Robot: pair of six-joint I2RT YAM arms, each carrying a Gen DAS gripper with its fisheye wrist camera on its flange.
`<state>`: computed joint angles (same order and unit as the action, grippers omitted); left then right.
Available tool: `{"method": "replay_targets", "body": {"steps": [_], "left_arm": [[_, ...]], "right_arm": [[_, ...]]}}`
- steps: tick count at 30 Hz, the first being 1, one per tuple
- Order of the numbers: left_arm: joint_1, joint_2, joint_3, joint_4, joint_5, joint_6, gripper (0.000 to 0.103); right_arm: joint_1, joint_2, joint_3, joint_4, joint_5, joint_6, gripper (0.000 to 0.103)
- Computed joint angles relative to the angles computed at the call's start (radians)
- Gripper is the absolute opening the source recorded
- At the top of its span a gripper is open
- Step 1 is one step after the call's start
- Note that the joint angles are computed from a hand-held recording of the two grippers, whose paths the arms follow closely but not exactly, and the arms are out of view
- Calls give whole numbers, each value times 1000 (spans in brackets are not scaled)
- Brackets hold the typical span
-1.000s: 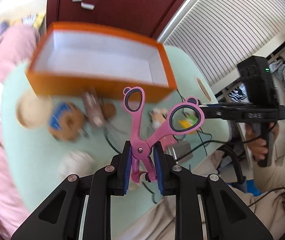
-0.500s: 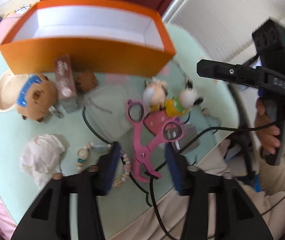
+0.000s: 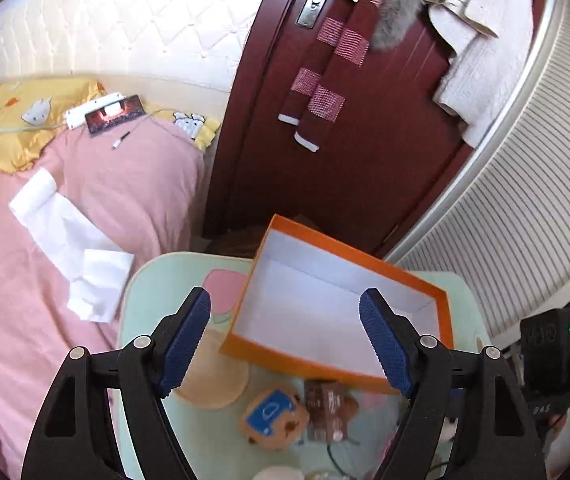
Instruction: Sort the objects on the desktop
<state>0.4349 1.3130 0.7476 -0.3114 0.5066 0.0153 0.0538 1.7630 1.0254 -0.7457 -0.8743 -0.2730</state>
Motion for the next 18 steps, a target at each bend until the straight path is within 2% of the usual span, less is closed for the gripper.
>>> {"method": "replay_targets", "body": {"steps": [5,6,11,15,17,18], "left_arm": [[-125,137,-33,141,-59,-91,77],[-149,157,-34,158,-80,-112,77],[-151,207,-45,188,-65,-164,77],[-60,-10,-159,235,35,-195,77],[-9,-171,-196,142,102,-129,77],[14,-240,-201,81,131,-95,77]], "right_arm": [[-25,92,101,16,-3,68,48],[-30,108,125,4,-3,67,48],[-28,159,189,-43,-14,50,48],[-49,48,103,-33,-27,-20,48],[-67,-46,40,-31,-42,-73,52],[-80,-108,-4,-26,-50,-98,58]]}}
